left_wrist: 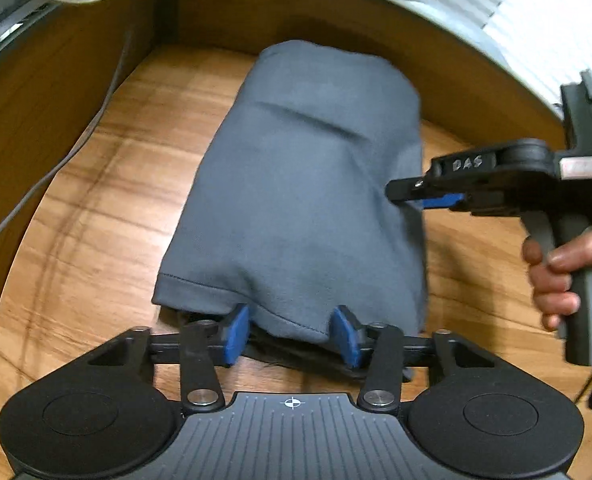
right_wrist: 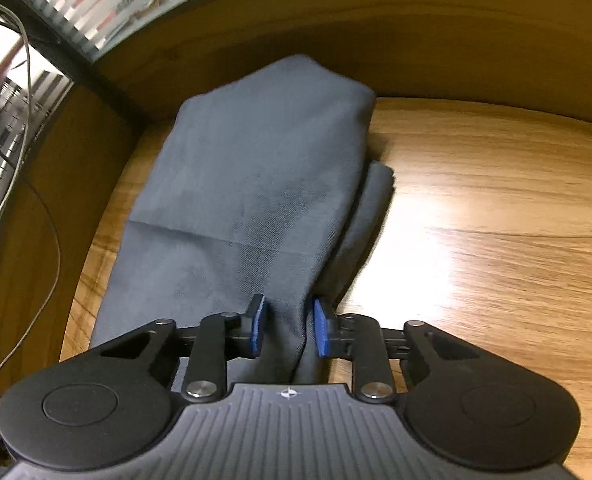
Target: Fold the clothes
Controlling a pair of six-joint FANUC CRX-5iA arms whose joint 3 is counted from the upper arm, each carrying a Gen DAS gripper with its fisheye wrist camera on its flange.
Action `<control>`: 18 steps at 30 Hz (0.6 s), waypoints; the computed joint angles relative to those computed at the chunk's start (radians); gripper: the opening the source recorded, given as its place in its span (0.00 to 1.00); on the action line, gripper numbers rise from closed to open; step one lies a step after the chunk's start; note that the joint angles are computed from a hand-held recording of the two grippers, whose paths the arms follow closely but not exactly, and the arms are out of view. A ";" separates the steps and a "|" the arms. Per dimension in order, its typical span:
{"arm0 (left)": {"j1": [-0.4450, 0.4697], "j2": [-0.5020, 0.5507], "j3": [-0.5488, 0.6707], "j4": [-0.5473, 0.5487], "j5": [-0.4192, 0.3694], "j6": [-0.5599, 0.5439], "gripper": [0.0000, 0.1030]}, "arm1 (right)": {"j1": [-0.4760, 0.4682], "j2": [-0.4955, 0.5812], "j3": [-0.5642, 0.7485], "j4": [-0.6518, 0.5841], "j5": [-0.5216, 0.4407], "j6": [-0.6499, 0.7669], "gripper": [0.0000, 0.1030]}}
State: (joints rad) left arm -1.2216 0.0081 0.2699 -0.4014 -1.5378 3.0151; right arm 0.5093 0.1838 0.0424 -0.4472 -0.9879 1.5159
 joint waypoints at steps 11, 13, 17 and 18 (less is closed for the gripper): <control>-0.013 -0.066 -0.060 -0.053 -0.064 0.082 0.42 | 0.050 0.048 0.048 -0.034 0.027 0.000 0.26; -0.021 -0.060 -0.044 -0.072 -0.104 0.063 0.42 | 0.065 0.066 0.070 -0.034 0.029 -0.002 0.27; -0.043 -0.040 -0.001 -0.122 -0.200 0.039 0.43 | 0.092 0.112 0.130 -0.031 0.018 0.021 0.28; -0.047 -0.038 0.005 -0.131 -0.216 0.036 0.43 | 0.097 0.124 0.145 -0.032 0.015 0.025 0.28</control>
